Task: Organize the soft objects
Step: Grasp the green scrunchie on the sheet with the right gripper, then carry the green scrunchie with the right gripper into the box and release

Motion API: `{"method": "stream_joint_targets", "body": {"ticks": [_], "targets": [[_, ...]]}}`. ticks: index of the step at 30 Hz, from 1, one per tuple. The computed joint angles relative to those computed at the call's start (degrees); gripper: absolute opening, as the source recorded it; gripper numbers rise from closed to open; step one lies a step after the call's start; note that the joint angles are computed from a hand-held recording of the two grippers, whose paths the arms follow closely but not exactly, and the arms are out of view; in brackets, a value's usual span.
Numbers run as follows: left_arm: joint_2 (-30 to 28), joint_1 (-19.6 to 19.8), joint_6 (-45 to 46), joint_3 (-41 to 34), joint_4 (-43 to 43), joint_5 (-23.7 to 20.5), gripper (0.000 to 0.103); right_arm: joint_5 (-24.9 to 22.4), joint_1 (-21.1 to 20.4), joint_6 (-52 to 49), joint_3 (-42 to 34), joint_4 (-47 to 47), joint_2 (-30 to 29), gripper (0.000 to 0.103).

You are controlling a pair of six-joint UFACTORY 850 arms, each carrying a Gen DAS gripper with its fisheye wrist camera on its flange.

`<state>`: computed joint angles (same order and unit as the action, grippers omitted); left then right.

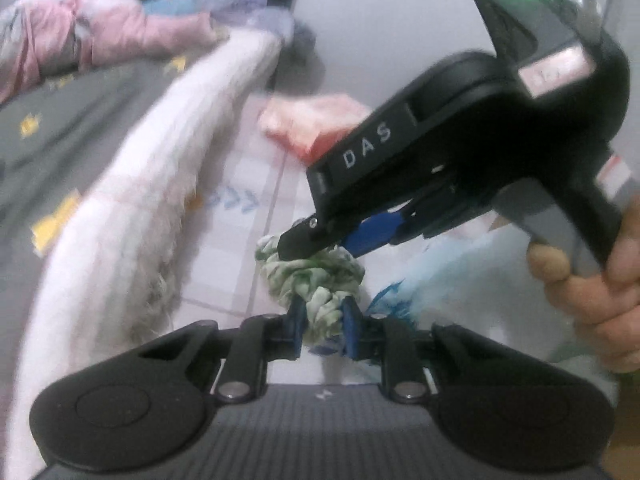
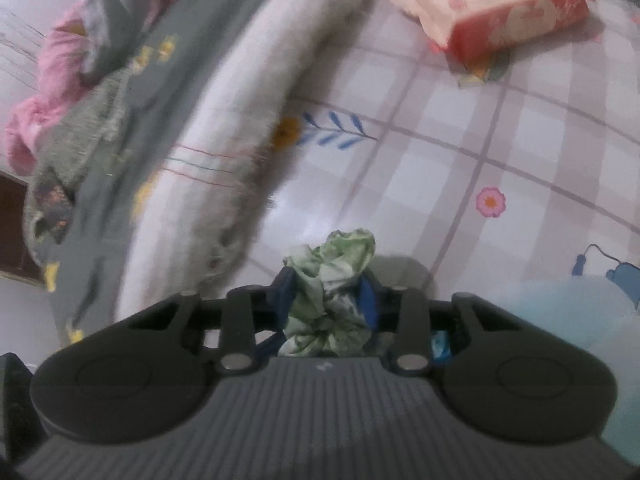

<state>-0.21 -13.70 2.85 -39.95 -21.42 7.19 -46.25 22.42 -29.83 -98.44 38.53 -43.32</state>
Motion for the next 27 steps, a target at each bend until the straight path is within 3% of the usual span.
{"method": "stream_joint_targets", "body": {"ticks": [4, 8, 12, 17, 22, 27], "targets": [[5.11, -2.51, 13.03, 0.76, -12.14, 1.15, 0.021, 1.75, -1.46, -7.29, 7.05, 6.96, 7.06, 0.032], [8.21, -6.77, 16.33, 0.49, -13.71, 2.09, 0.022, 2.65, -4.36, -14.51, 15.18, 14.15, 15.27, 0.032], [9.27, -11.74, 1.23, -0.14, 1.74, 2.49, 0.022, 4.03, -8.79, -18.63, 23.89, 17.62, 24.25, 0.032], [6.36, -18.59, -20.08, -3.18, 24.35, 3.69, 0.026, 5.0, -17.5, -21.6, 34.43, 19.22, 35.79, 0.032], [2.18, -25.69, -23.13, -6.39, 30.2, 5.35, 0.036, 4.01, -28.81, -23.98, 43.67, 20.82, 45.28, 0.032], [-0.97, -28.91, -32.45, -7.97, 39.27, 4.51, 0.043, 1.82, -39.26, -26.34, 49.63, 22.31, 49.7, 0.031]]}}
